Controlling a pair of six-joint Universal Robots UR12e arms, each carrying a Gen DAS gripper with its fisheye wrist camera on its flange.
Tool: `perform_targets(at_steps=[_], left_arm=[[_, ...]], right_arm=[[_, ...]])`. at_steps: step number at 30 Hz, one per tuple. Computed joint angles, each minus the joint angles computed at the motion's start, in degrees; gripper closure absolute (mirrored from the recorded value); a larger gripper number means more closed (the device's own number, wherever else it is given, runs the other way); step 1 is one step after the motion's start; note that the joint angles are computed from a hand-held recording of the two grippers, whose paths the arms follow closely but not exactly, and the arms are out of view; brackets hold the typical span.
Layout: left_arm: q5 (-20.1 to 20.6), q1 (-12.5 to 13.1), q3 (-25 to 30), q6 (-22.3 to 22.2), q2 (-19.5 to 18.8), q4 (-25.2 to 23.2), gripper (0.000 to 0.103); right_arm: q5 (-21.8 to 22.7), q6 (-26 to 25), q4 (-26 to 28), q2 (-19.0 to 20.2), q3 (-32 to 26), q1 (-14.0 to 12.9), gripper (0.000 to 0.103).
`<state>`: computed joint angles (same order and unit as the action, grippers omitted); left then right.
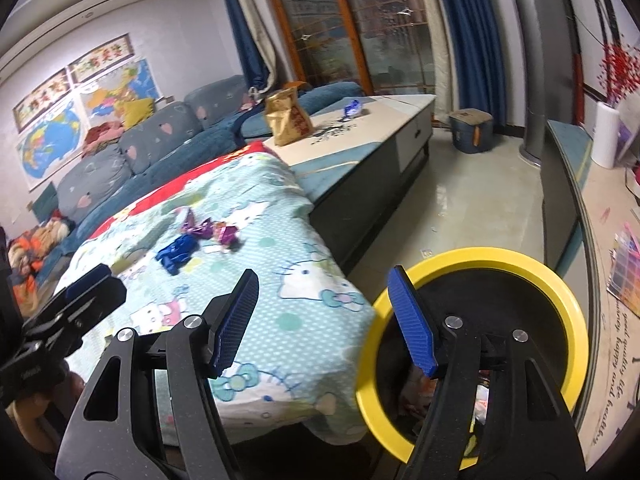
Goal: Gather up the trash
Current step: 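Move both open tools back to the bed toward the black packet and blue balloon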
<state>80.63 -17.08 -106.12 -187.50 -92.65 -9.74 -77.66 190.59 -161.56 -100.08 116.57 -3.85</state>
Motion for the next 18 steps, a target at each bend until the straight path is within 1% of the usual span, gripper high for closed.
perform_targets(at_steps=[13,18], left_arm=[[2.1,3.6,-2.2,-2.2,2.7,1.0,0.007],[3.1,5.2,-3.3,-0.6,4.0,0.5,0.007]], right_arm=[[1.5,-3.7,1.2,1.3,-2.1,3.7,0.044],[2.5,-4.6,1.5,2.2,-3.4,4.9,0.044]])
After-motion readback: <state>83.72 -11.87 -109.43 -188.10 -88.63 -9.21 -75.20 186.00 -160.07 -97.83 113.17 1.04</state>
